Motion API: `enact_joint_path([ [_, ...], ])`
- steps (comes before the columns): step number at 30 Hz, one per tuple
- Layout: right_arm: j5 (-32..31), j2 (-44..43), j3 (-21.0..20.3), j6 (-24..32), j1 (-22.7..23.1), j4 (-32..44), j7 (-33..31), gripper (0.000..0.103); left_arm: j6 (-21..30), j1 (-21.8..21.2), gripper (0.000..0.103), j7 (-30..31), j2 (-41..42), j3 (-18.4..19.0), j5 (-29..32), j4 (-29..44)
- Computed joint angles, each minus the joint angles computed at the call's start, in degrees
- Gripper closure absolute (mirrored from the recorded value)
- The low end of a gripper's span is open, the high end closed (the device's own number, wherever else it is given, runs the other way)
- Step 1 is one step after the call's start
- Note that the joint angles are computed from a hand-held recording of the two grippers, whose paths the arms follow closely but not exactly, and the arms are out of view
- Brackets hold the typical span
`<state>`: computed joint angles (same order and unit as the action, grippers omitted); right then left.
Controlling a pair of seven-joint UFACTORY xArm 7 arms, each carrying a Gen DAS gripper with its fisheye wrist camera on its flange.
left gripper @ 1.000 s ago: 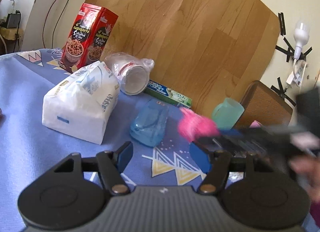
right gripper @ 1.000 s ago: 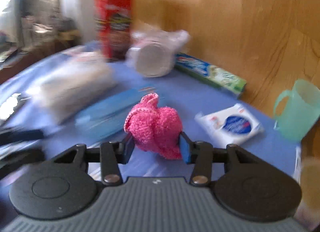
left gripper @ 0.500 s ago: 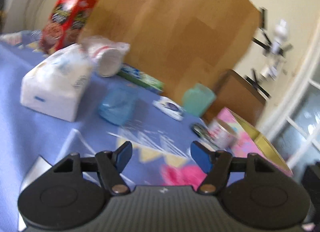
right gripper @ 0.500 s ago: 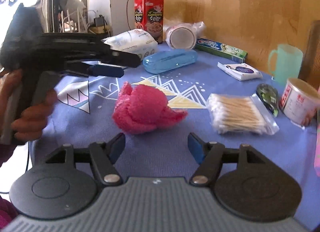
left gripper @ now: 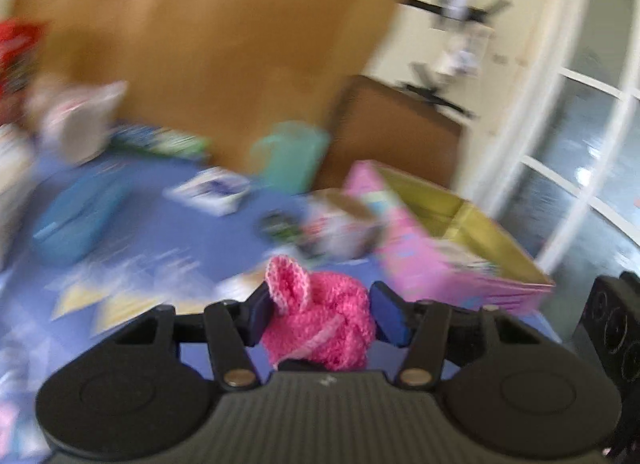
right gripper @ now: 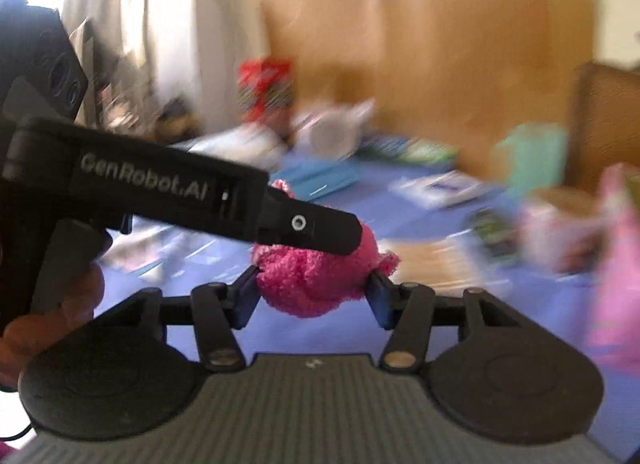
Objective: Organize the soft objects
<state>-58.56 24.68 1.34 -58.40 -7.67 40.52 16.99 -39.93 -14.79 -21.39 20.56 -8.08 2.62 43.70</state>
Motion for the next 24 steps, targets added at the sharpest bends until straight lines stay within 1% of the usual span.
enact_joint_path([
  [3,3.36,-1.12,-2.35,-3.3,-3.48,-1.36,-0.55,0.044,4.63,-1.81,0.05,1.72,4.45,-1.74,3.59,10.24],
  [6,5.2,-1.09,-4.08,-3.27,-6.78,0.34,1.7,0.044,10.21,-4.49,0.049,3.95,11.08,-3.04,5.6,22.6],
  [8,7.22,-0.66,-4.49,-1.45,-8.01,2.43,3.19,0.042,15.87,-5.24,0.036,4.32,15.97,-4.43,6.56,31.89],
  [9,9.46,0.12,-4.55,-0.12,-8.12,3.9,2.91,0.039,18.45,-6.54,0.028,5.1,17.98,-3.95,6.0,35.82],
  [10,12.28,0.0,-4.66,2.28,-7.71,4.41,1.93,0.034,20.26,-9.58,0.029,6.41,19.41,-1.24,3.77,38.85],
  [11,15.78,-0.22,-4.78,4.53,-7.07,4.51,0.05,0.021,21.64,-12.44,0.03,7.4,20.13,1.7,1.31,40.55],
  [12,18.58,0.34,-4.69,4.59,-7.0,4.68,-1.74,0.019,22.12,-13.1,0.031,8.25,19.92,2.37,-0.43,40.57],
  [13,20.46,0.51,-4.51,4.17,-7.36,4.39,-2.59,0.019,20.63,-11.36,0.03,7.66,19.19,0.77,0.23,38.98],
  [14,20.54,0.78,-4.02,3.43,-8.26,4.45,-1.91,0.019,18.5,-8.87,0.029,7.46,18.19,-1.51,1.07,36.73],
  [15,19.62,1.29,-3.58,1.94,-9.63,4.64,-0.36,0.019,15.89,-7.91,0.028,7.23,16.23,-1.71,0.86,33.2],
  [16,19.08,2.06,-3.41,0.08,-10.79,4.88,0.82,0.019,13.05,-7.7,0.028,7.25,13.83,-0.85,-0.13,29.06],
  [17,20.25,2.18,-3.08,-1.47,-10.98,4.54,1.48,0.019,10.51,-6.98,0.028,7.18,11.94,-0.53,-0.53,25.61],
  [19,18.65,1.99,-2.31,-3.34,-11.66,5.29,5.08,0.022,5.73,-7.22,0.028,7.7,7.83,1.65,-4.61,18.12],
  [20,16.77,2.13,-2.03,-4.65,-11.88,6.08,6.78,0.03,3.44,-7.16,0.028,8.06,5.88,2.58,-7.01,14.02],
  [21,15.53,2.2,-1.75,-5.92,-11.4,6.55,7.54,0.037,2.26,-7.48,0.028,9.09,4.25,3.53,-9.73,10.89],
  [22,14.2,2.22,-1.57,-6.47,-10.62,7.04,8.06,0.04,0.91,-8.45,0.028,11.12,2.7,4.89,-13.76,7.59],
  [23,11.78,2.18,-1.39,-6.23,-9.92,8.05,9.31,0.049,-0.65,-9.29,0.028,13.36,1.66,5.96,-17.86,4.83],
  [24,8.02,2.05,-1.08,-5.65,-9.18,9.16,11.28,0.058,-2.16,-9.53,0.028,15.11,0.9,6.47,-21.16,2.44],
])
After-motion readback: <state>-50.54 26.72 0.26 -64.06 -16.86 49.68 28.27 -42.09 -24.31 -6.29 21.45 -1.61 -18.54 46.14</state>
